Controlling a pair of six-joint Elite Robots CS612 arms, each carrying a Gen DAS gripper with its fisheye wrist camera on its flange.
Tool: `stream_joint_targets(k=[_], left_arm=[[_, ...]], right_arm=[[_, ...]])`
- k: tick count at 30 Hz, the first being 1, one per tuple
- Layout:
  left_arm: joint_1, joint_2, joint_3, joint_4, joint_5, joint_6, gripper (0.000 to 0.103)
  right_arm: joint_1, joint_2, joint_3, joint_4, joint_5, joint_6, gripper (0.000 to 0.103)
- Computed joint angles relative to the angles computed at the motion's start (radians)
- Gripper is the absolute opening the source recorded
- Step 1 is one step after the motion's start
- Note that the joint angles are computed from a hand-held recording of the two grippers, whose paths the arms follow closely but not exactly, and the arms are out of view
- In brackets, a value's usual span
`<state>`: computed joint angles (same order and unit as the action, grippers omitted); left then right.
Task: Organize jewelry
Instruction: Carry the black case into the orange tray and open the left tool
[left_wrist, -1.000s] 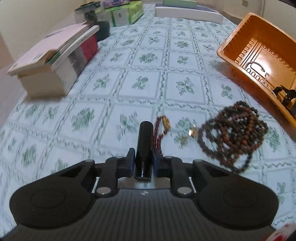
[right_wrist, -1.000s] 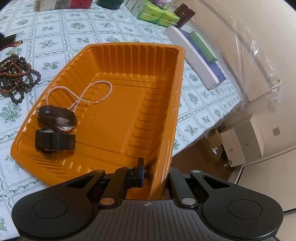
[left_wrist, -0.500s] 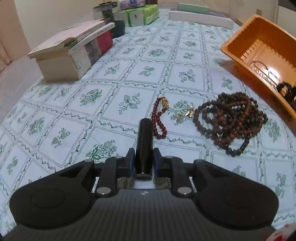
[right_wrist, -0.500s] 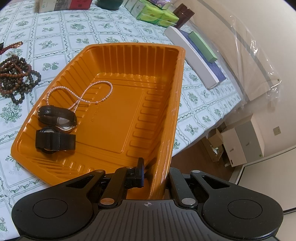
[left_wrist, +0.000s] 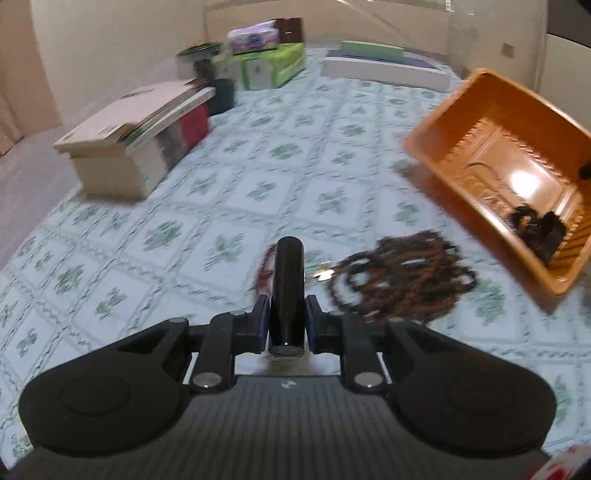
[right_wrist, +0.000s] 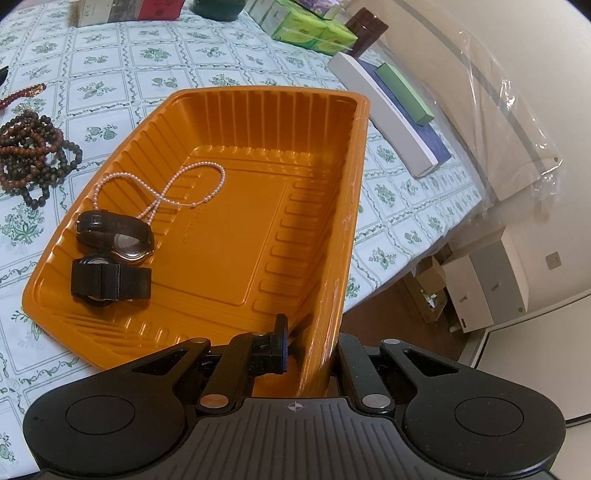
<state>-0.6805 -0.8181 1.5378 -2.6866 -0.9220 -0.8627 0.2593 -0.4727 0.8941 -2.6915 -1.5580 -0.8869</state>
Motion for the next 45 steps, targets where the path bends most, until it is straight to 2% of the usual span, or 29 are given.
stream_joint_targets(k=[17,22,27,33,41,43,45], left_arm=[[-0.009,0.140,-0.242,-0.151,-0.135,0.260,0.018],[-0.006,0.188,-0.328,-0.185,-0.197,0.297,0.018],[-0.001,0.239,-0.412,-0.233,-0.290,0.323,0.018],[0.004,0.295,-0.497,-0.246,-0.369,0.413,0.018],[0.012,0.320,-0.529,-0.263,-0.421,0.466,0.018],[0.012,0.320,-0.524,-0.286,-0.427,0.459,0.026],[0.010,0.313,-0.511,-0.290,-0.411,0.452,0.028]], right_arm=[[-0.003,0.003,-0.003,0.006,0.010,0.010,0.006],[-0.003,0.003,-0.002,0.005,0.013,0.014,0.006],[-0.004,0.002,-0.001,0.004,0.014,0.013,0.006],[-0.005,0.001,0.002,0.004,0.019,0.013,0.006],[-0.006,0.001,0.001,0.005,0.022,0.017,0.006],[-0.005,0.001,0.002,0.004,0.022,0.018,0.006],[-0.006,0.001,0.002,0.004,0.021,0.016,0.006]])
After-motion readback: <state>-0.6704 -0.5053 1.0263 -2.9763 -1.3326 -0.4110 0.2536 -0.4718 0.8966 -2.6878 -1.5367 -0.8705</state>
